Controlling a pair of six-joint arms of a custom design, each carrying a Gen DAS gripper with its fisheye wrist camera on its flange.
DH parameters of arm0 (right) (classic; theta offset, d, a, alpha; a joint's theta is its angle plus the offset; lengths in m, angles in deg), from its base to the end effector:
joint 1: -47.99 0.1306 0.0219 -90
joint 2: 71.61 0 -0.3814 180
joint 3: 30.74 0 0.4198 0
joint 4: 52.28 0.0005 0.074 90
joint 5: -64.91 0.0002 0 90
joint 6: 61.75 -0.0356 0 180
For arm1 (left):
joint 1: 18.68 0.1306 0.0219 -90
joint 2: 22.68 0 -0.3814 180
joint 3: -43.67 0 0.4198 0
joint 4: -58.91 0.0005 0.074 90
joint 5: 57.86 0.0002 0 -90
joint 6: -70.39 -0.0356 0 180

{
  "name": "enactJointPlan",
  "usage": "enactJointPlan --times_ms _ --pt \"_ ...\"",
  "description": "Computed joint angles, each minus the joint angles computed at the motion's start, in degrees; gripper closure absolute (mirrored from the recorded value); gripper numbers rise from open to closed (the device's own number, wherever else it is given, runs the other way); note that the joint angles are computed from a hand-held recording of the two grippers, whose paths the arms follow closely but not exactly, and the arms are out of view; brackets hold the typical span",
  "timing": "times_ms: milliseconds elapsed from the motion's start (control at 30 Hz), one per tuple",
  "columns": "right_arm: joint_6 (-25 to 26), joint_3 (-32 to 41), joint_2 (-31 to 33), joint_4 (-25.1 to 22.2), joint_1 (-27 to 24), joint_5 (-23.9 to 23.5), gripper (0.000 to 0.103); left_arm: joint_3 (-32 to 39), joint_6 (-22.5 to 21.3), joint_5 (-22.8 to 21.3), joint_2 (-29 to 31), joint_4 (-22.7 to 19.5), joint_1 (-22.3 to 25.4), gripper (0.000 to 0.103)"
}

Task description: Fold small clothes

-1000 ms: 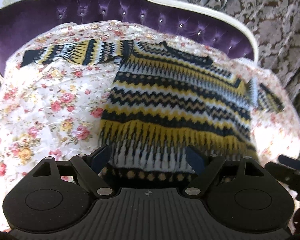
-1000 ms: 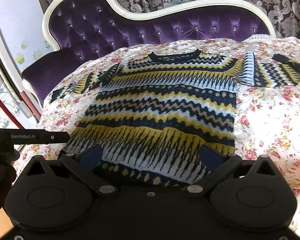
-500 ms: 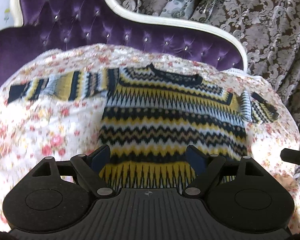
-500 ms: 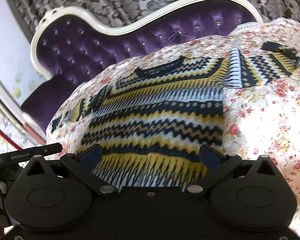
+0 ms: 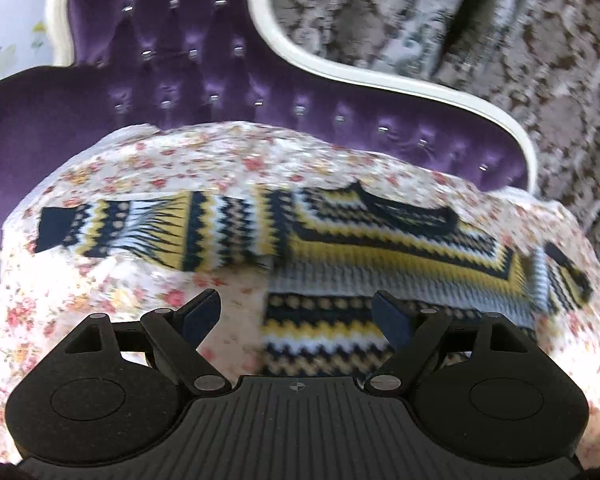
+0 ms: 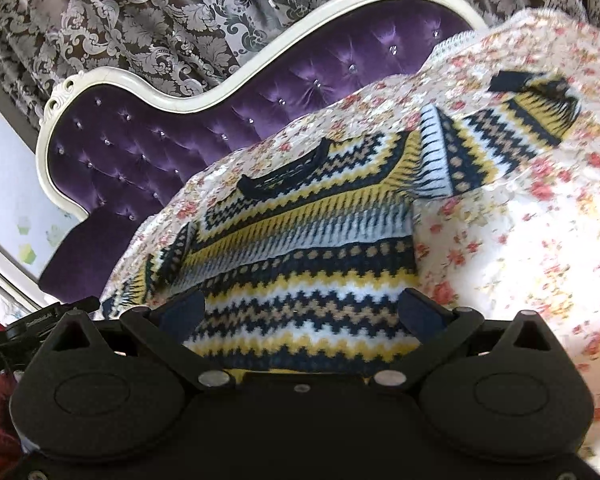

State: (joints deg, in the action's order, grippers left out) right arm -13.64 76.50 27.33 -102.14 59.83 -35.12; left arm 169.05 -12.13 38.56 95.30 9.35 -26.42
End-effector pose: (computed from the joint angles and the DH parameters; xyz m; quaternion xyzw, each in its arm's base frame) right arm 0.5646 0.1242 0.4955 0.2009 0.8867 0.2558 0.3285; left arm 0.6911 -0.0985 0.4479 0.0248 0.9126 -0.1043 0.3945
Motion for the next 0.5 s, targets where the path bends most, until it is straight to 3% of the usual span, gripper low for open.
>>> enactJointPlan --times_ms 167,300,433,500 --pt "-0.19 5.26 2.78 1.51 -1.03 -5.47 0.0 3.88 -0.04 0.82 0.58 -1.82 2.31 0.021" --pt "1.0 10.18 4.71 3.07 -1.25 -4.78 0.0 7.18 1.12 1.2 1.06 -0.94 4.24 0.021" --pt "1.28 11.96 5.71 8.25 -0.88 -2.56 0.0 5.39 1.38 3.6 0.15 8.08 6.25 0.018" --pt "0.89 10.81 5.7 12.97 -0.4 -1.43 0.0 5.61 1.47 5.4 0.58 10.33 7.07 0.014"
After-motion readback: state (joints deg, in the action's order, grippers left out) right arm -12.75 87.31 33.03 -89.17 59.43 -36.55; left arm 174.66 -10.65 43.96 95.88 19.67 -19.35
